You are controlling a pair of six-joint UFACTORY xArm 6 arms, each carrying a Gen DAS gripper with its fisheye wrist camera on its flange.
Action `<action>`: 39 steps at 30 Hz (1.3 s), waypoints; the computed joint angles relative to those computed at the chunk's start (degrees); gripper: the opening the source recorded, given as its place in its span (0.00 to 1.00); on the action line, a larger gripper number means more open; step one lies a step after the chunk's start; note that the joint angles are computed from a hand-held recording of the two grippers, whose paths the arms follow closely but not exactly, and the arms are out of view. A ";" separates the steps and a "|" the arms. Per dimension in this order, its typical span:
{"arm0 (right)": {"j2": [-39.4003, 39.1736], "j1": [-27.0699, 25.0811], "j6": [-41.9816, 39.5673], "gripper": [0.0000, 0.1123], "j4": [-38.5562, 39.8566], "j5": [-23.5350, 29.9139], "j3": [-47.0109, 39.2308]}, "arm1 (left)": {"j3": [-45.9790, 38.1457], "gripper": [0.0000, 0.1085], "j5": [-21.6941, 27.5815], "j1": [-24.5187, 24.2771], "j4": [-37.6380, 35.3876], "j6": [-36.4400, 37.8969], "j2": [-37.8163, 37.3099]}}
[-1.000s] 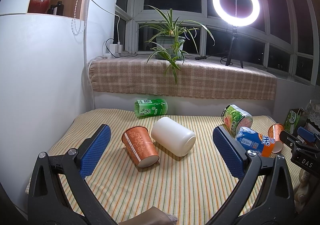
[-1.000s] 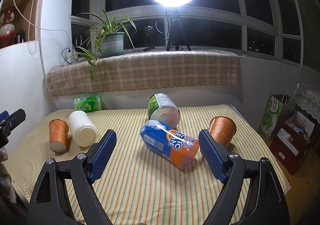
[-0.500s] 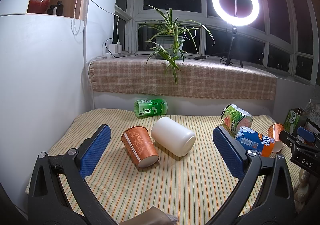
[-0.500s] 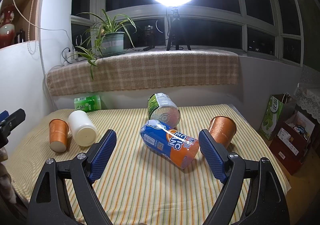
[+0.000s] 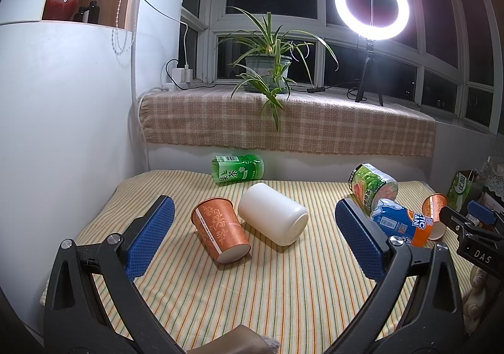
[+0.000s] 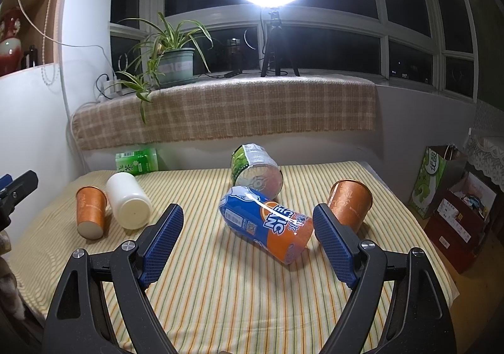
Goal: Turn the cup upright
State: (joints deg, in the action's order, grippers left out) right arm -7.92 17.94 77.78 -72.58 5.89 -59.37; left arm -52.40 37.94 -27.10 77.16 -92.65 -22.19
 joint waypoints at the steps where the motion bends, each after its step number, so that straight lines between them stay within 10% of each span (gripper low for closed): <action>1: 0.00 -0.12 -0.20 0.75 0.22 -0.17 0.09 | 0.00 0.95 0.00 0.00 0.00 0.00 0.00; 26: 0.27 -0.05 -4.42 0.75 5.58 -0.03 0.71 | 0.54 0.95 -0.42 1.04 -4.11 1.92 1.18; 39: 1.09 0.00 -6.26 0.75 8.50 0.18 1.24 | 2.91 0.87 -17.28 15.77 -45.14 28.76 5.49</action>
